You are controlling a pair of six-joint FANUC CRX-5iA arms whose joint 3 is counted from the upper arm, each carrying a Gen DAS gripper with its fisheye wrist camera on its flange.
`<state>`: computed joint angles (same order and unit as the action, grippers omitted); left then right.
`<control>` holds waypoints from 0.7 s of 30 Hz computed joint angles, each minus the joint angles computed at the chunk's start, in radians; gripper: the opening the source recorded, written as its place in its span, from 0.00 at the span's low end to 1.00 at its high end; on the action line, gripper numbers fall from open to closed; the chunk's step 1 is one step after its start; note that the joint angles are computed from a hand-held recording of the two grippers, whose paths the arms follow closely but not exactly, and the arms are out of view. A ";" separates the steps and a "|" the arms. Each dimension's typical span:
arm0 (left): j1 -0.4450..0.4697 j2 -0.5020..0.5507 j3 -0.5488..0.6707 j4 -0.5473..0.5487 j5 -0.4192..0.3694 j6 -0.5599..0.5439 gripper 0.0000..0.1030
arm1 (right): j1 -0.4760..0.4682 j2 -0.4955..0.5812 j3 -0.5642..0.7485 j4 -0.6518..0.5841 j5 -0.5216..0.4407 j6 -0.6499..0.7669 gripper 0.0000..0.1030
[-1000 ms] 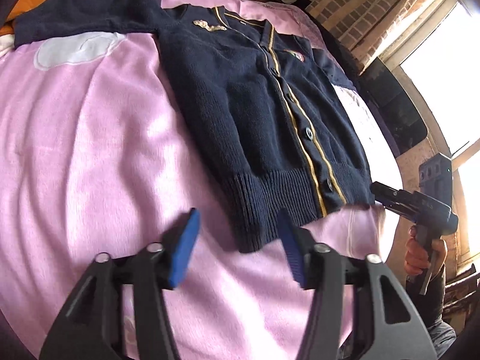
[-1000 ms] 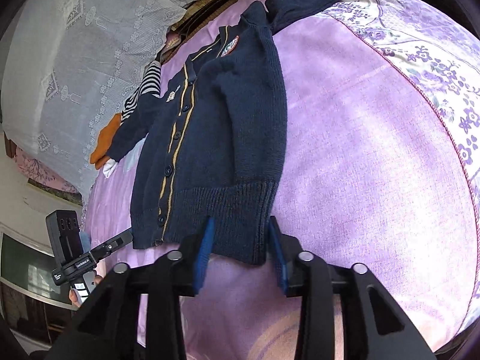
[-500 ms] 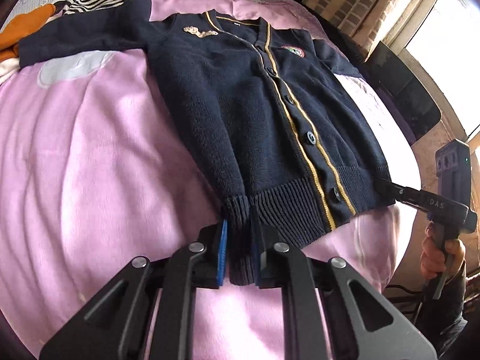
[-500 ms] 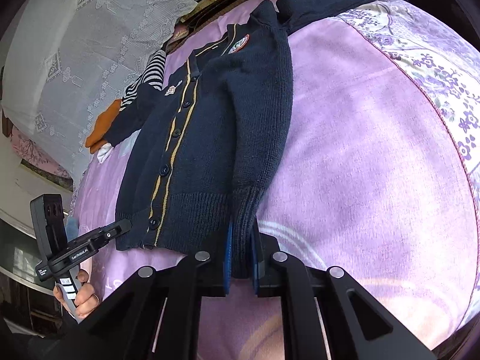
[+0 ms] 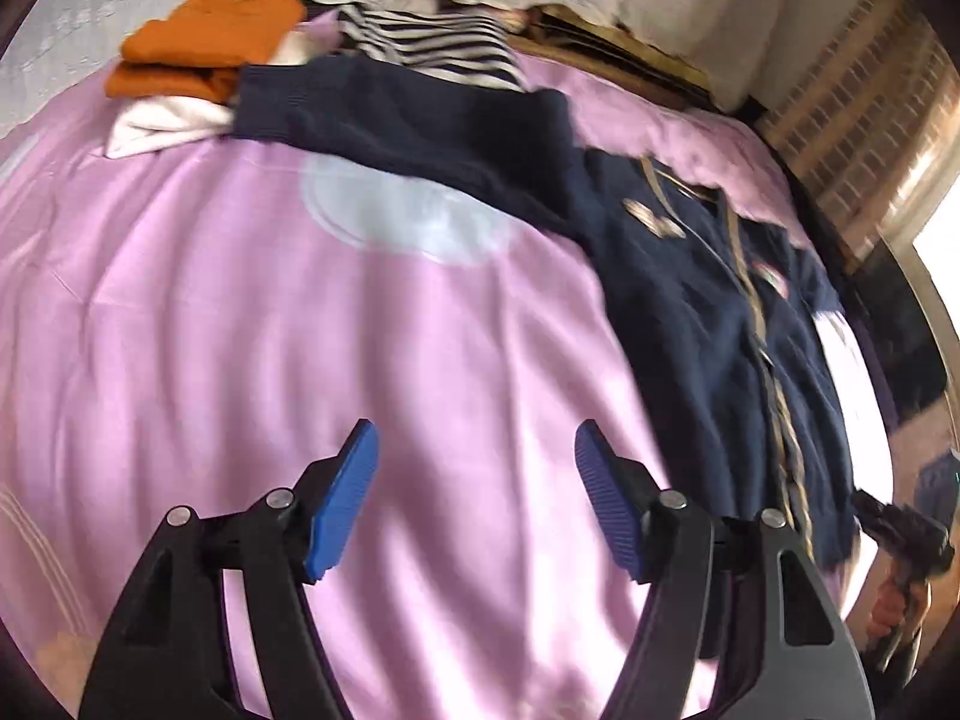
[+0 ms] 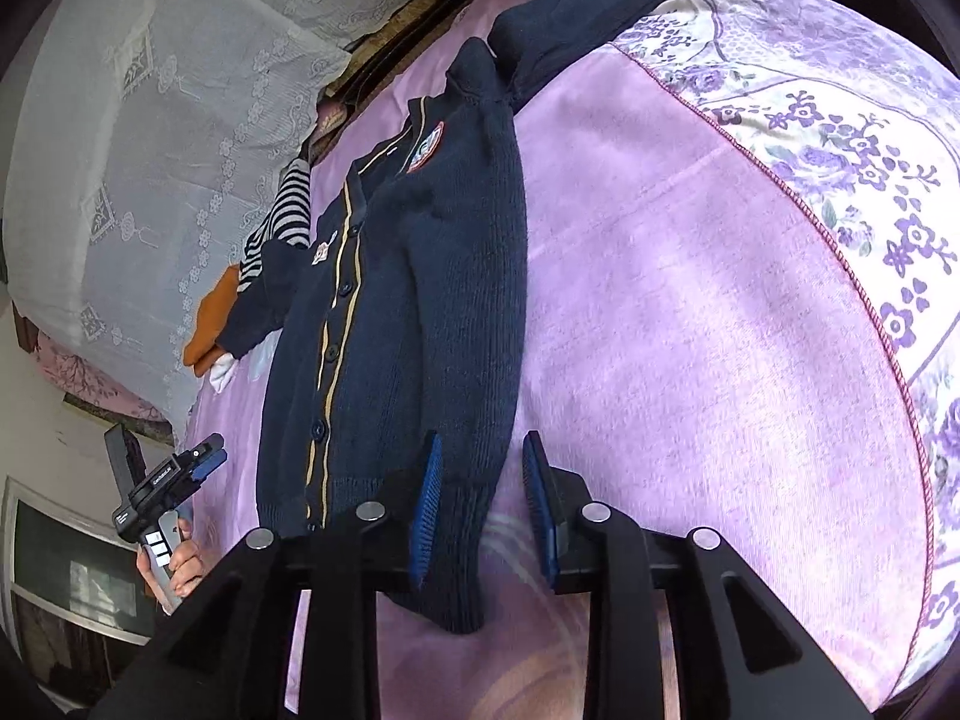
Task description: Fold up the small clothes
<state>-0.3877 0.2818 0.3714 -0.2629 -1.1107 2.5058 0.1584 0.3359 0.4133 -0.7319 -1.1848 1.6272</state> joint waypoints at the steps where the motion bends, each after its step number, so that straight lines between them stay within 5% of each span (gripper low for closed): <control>1: 0.044 0.003 0.002 0.001 -0.010 0.007 0.64 | 0.000 0.015 0.017 -0.004 0.006 -0.011 0.28; 9: 0.254 0.066 0.084 -0.141 -0.042 0.094 0.61 | 0.049 0.075 0.099 0.063 0.051 -0.058 0.35; 14: 0.275 0.095 0.094 -0.137 0.054 -0.025 0.61 | 0.056 0.103 0.135 0.087 0.041 -0.087 0.35; 17: 0.245 0.154 0.190 -0.214 -0.007 -0.069 0.61 | 0.064 0.111 0.148 0.106 0.045 -0.105 0.36; 19: 0.246 0.145 0.175 -0.226 0.004 -0.057 0.50 | 0.070 0.113 0.154 0.114 0.051 -0.108 0.36; 21: 0.256 0.105 0.122 -0.213 0.047 -0.038 0.26 | 0.071 0.113 0.156 0.110 0.052 -0.098 0.36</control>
<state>-0.1313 0.3866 0.4931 -0.4762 -1.0635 2.4677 0.2291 0.4487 0.5690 -0.6222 -1.1324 1.5292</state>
